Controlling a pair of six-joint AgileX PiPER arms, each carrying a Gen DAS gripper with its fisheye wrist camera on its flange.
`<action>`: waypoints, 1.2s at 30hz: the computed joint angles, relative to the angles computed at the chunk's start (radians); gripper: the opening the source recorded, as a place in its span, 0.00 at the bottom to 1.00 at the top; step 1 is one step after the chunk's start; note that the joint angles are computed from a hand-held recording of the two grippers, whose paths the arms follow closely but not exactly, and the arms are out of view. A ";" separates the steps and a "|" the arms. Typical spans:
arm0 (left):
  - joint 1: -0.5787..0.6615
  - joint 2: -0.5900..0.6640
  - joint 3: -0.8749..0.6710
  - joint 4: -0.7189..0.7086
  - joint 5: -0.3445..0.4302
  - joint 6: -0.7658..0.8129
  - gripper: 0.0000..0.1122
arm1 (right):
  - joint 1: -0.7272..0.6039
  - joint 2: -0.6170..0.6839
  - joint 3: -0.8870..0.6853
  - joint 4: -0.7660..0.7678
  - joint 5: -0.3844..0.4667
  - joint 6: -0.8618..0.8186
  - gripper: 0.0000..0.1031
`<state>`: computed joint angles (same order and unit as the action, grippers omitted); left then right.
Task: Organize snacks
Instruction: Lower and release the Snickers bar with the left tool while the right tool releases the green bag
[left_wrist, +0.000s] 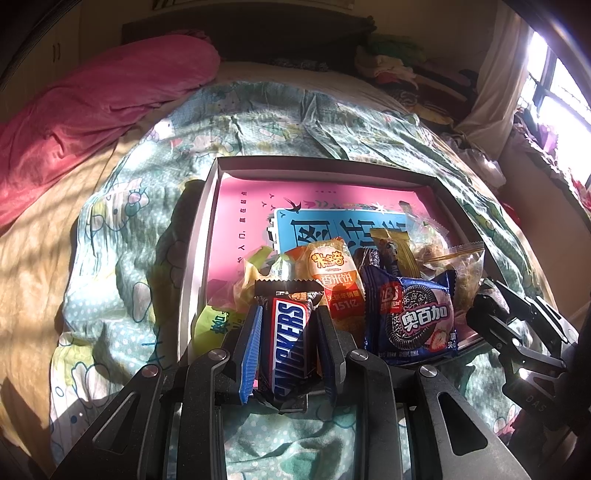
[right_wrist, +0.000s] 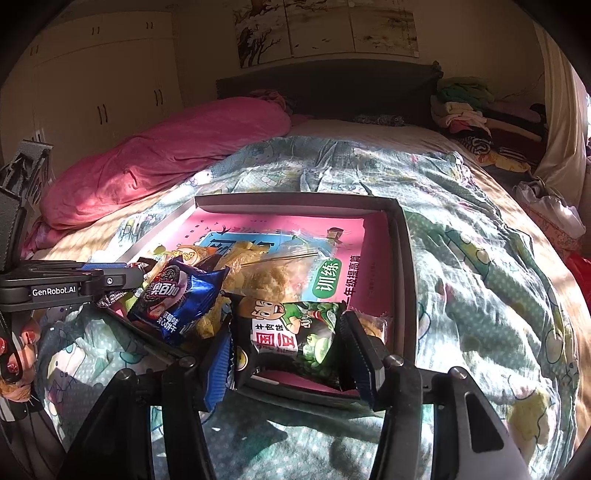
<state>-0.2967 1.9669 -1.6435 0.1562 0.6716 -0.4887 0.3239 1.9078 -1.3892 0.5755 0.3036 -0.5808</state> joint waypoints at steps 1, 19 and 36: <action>0.001 0.000 0.001 0.000 -0.001 0.000 0.26 | 0.001 0.000 0.000 0.001 0.002 0.000 0.55; 0.004 -0.008 0.013 -0.003 -0.012 0.018 0.26 | -0.035 -0.026 0.014 0.165 0.079 -0.111 0.68; 0.000 -0.019 0.017 0.039 0.007 -0.010 0.27 | -0.056 -0.055 0.039 0.152 0.073 -0.076 0.69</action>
